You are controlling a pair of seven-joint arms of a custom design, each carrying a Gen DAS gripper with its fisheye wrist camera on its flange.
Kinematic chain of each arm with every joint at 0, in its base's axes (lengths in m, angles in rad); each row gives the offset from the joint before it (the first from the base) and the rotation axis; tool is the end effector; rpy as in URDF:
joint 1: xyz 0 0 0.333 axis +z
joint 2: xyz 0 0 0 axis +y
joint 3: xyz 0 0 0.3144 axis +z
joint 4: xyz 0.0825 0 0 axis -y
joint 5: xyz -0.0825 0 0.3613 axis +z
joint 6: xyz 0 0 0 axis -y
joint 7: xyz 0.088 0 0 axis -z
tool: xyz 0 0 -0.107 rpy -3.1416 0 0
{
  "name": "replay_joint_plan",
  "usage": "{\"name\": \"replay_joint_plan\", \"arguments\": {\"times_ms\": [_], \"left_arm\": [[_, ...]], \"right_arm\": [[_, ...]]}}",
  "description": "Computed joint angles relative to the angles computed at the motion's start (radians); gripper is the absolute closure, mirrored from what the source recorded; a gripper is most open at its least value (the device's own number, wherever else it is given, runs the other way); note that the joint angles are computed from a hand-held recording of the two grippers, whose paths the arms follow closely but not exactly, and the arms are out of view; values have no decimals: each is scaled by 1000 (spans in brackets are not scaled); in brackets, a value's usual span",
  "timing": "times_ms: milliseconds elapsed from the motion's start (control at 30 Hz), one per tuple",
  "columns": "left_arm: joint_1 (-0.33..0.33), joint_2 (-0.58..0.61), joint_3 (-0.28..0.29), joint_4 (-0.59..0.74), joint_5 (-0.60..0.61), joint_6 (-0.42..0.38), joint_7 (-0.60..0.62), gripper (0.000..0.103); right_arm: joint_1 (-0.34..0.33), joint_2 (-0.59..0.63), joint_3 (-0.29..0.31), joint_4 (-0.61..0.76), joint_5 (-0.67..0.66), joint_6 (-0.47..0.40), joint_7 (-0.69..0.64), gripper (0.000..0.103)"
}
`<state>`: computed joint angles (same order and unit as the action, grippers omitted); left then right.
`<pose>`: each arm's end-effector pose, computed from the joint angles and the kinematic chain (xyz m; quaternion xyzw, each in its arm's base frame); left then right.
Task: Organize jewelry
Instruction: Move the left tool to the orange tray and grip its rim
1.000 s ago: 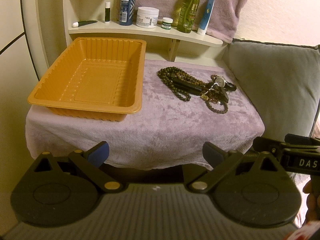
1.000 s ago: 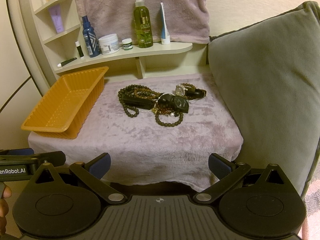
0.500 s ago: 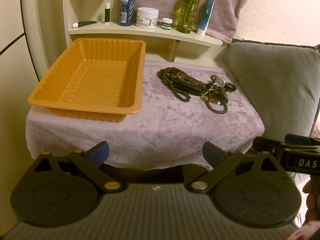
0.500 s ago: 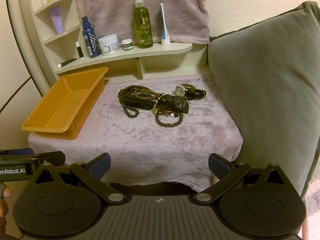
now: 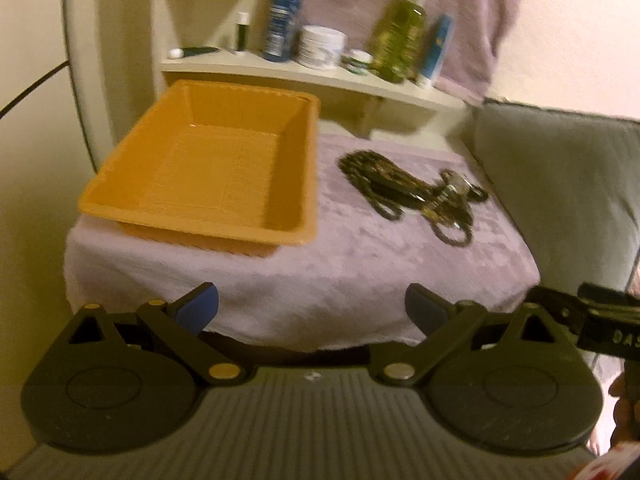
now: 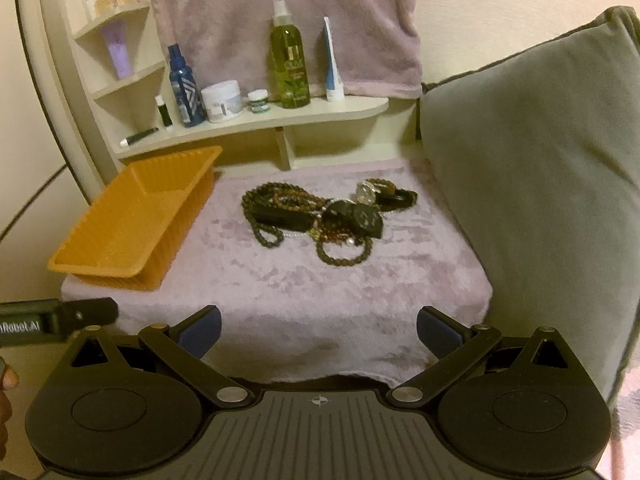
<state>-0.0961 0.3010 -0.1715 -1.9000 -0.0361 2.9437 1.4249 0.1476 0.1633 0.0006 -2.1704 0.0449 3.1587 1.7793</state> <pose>0.6295 -0.1591 0.4456 -0.6375 0.6781 -0.3225 0.1725 0.5831 0.0830 0.4317 -0.6127 0.6811 -0.2215 0.3341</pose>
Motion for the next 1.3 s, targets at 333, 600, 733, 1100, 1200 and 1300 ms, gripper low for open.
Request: {"name": "replay_joint_plan", "arguments": {"times_ms": [333, 600, 733, 1100, 1200, 1300], "left_arm": [[189, 85, -50, 129, -166, -9, 143, 4], [302, 254, -96, 388, -263, -170, 339, 11], [317, 360, -101, 559, -296, -322, 413, 16], [276, 609, -66, 966, -278, -631, 445, 63], [263, 651, -56, 1042, -260, -678, 427, 72], [255, 682, -50, 1101, -243, -714, 414, 80]], "right_arm": [[-123, 116, 159, 118, 96, 48, -135, 0], [-6, 205, 37, 239, 52, 17, -95, 0], [56, 244, -31, 291, 21, -18, -42, 0], [89, 327, -80, 406, -57, -96, 45, 0], [82, 346, -75, 429, -65, -104, 53, 0], [80, 361, -78, 448, -73, -118, 60, 0]]}}
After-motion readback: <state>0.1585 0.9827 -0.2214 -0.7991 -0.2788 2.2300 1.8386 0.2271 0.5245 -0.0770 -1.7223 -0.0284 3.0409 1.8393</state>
